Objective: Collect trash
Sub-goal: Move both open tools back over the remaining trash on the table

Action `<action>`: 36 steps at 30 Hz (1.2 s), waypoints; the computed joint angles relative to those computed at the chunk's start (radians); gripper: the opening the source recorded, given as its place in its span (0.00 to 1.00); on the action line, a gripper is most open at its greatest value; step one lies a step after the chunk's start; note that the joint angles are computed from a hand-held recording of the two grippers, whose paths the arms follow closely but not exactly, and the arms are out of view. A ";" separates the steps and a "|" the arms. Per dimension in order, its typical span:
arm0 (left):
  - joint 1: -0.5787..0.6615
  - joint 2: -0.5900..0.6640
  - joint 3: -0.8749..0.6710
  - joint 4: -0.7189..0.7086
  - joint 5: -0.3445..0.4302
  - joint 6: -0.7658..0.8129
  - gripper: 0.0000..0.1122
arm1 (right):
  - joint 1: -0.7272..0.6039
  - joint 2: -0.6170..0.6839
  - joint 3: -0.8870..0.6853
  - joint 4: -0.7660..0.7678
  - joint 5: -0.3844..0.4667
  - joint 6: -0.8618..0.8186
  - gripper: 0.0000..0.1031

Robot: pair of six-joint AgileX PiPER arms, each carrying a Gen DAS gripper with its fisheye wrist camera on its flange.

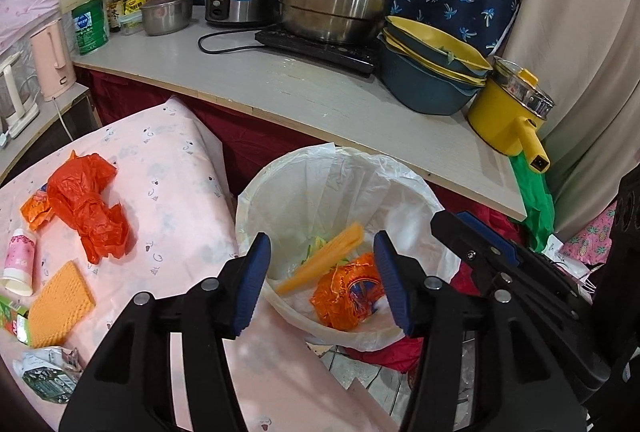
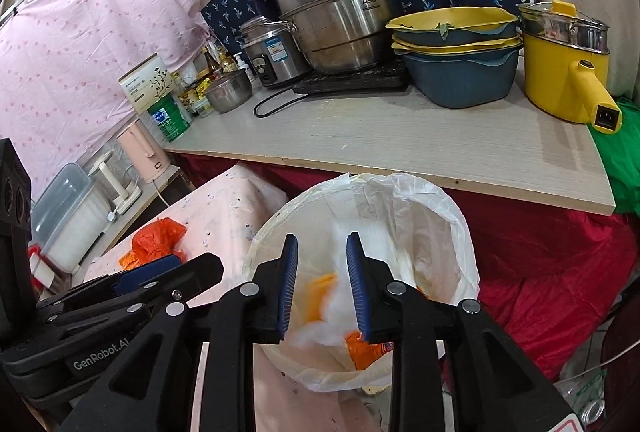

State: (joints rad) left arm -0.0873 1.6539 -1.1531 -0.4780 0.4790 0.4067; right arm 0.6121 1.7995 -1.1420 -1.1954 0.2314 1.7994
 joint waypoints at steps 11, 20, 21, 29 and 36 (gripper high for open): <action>0.030 -0.035 0.041 0.068 -0.040 -0.048 0.50 | 0.015 0.015 -0.032 0.057 0.003 -0.064 0.25; 0.133 -0.094 0.122 0.061 -0.071 -0.020 0.55 | 0.060 0.041 -0.091 0.172 0.015 -0.194 0.25; 0.147 -0.101 0.130 0.055 -0.071 -0.011 0.55 | 0.069 0.047 -0.102 0.187 0.018 -0.211 0.25; 0.308 -0.162 0.207 -0.028 -0.065 0.131 0.55 | 0.155 0.113 -0.211 0.333 0.055 -0.368 0.27; 0.497 -0.208 0.271 -0.103 -0.032 0.314 0.65 | 0.234 0.181 -0.323 0.455 0.098 -0.502 0.29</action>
State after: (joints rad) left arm 0.4093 1.4456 -0.8826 -0.5808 0.4467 0.7206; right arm 0.8462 1.9804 -1.4649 -0.7409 0.3296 1.2970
